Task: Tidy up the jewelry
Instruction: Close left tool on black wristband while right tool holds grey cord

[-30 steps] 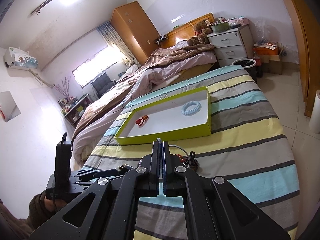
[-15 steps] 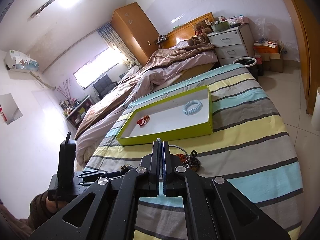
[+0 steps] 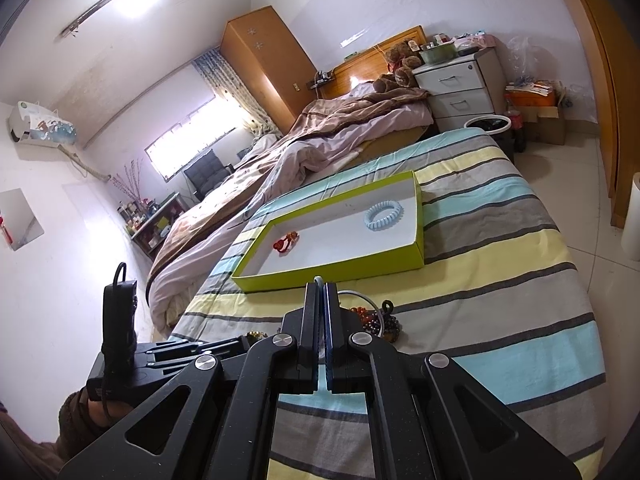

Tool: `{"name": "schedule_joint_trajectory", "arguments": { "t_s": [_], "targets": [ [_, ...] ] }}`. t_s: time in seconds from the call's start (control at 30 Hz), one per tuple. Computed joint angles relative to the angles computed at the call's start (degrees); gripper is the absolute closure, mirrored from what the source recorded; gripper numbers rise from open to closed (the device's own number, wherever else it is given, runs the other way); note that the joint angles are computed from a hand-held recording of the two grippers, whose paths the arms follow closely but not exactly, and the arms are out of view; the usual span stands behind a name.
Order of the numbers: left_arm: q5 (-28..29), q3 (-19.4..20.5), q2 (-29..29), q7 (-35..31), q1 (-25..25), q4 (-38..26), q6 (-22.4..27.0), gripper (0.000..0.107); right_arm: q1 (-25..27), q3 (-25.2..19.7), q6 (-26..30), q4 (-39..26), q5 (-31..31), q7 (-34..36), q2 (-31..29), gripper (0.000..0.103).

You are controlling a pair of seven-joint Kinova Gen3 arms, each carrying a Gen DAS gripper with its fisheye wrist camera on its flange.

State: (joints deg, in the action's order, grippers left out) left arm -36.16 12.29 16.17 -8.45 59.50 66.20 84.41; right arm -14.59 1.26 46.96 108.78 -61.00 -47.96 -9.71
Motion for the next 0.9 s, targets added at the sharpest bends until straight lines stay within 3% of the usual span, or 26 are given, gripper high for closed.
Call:
{"name": "schedule_joint_trajectory", "arguments": {
  "t_s": [0.43, 0.9],
  "targets": [
    [-5.0, -0.3, -1.6, -2.2, 0.1, -2.8, 3.2, 0.099, -1.3, -1.2, -1.8, -2.9, 2.0, -2.4, 0.6, 0.102],
    [-0.8, -1.1, -3.7, -9.8, -9.7, -2.0, -0.9, 0.099, -1.7, -6.2, -3.9, -15.0, 12.1, -11.5, 9.7, 0.102]
  ]
}}
